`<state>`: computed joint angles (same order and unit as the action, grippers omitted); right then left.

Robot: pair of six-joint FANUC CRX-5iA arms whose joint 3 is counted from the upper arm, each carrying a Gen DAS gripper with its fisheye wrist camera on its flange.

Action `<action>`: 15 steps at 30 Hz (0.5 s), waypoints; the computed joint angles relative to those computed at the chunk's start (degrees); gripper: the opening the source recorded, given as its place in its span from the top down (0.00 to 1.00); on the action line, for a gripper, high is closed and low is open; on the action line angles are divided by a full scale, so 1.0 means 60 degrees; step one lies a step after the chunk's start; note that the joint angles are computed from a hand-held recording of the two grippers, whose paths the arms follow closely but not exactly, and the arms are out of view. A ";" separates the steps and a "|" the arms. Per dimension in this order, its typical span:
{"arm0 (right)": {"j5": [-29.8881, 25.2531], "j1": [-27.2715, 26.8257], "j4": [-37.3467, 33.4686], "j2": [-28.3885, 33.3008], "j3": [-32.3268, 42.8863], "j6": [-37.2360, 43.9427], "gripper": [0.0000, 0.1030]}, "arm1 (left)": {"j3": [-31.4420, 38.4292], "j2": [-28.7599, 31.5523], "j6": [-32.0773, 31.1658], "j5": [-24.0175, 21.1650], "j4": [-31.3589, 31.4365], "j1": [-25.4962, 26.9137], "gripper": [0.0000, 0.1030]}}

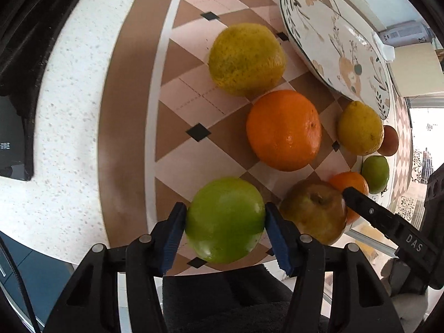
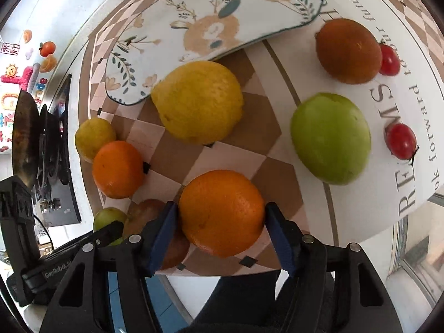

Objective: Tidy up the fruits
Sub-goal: 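Grasp the large orange with the right tool while the left tool grasps a green apple, then carry the orange and green apple onto the rabbit plate and open both tools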

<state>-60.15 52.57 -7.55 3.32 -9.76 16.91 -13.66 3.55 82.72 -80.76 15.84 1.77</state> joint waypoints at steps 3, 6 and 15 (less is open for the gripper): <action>0.0027 -0.0086 -0.0091 -0.0005 -0.0006 0.0020 0.34 | -0.0042 0.0094 -0.0081 0.0055 0.0025 -0.0073 0.46; -0.0109 -0.0210 -0.0239 0.0202 0.0198 0.0290 0.34 | -0.0097 0.0065 -0.0043 0.0207 -0.0014 -0.0196 0.47; -0.0314 -0.0219 -0.0330 0.0190 0.0297 0.0595 0.36 | 0.0089 -0.0183 0.0275 0.0174 -0.0318 -0.0495 0.47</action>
